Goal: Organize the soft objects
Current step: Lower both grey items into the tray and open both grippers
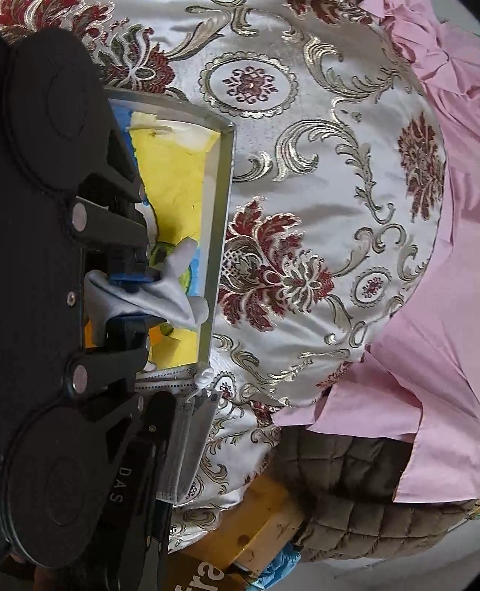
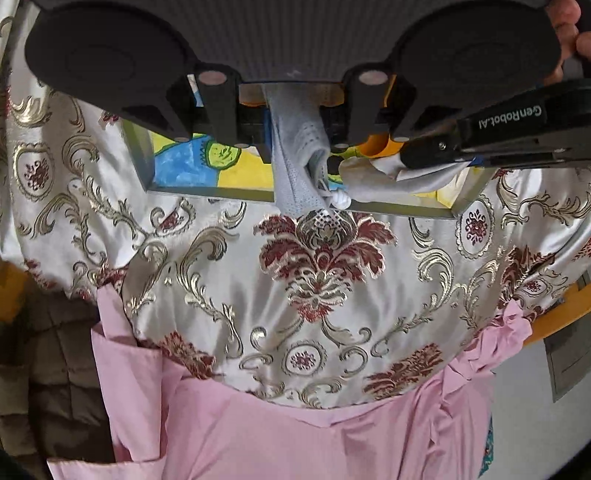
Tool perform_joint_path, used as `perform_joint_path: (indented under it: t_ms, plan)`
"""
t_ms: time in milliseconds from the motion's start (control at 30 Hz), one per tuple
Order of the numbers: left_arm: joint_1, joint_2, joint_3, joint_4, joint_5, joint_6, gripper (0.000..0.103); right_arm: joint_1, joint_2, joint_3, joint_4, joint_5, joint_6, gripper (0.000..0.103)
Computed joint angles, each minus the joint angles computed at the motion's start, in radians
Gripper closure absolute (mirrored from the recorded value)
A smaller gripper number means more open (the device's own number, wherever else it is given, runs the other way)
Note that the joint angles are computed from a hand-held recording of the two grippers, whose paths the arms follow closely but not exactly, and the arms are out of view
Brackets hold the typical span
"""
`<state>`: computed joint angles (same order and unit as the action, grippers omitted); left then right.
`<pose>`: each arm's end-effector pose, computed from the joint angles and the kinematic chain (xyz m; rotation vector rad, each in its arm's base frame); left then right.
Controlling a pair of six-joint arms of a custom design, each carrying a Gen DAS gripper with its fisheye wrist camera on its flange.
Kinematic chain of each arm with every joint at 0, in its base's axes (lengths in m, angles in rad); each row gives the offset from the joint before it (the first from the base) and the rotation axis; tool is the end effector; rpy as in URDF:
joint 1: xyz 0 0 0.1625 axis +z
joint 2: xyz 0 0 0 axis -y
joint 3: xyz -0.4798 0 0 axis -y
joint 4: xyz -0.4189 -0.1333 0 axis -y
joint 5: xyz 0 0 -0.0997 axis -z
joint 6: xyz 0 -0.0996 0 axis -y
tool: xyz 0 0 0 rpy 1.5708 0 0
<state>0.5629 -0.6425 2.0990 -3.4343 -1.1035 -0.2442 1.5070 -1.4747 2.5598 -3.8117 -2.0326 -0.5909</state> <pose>-0.3774 -0.4488 -0.0084 0.9384 2.7151 -0.8799 0.0656 -0.3683 0.3249 0.2373 -2.1210 1.1433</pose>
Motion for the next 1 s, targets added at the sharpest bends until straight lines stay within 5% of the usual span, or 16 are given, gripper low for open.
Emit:
perform_joint_path:
  t_ms: [700, 1000]
  plan:
    - [-0.013, -0.015, 0.018, 0.047, 0.045, -0.084, 0.082, 0.026, 0.035, -0.002, -0.046, -0.049, 0.009, 0.071]
    - [-0.025, -0.025, 0.031, 0.062, 0.079, -0.102, 0.062, 0.021, 0.016, 0.015, -0.051, -0.045, 0.011, 0.056]
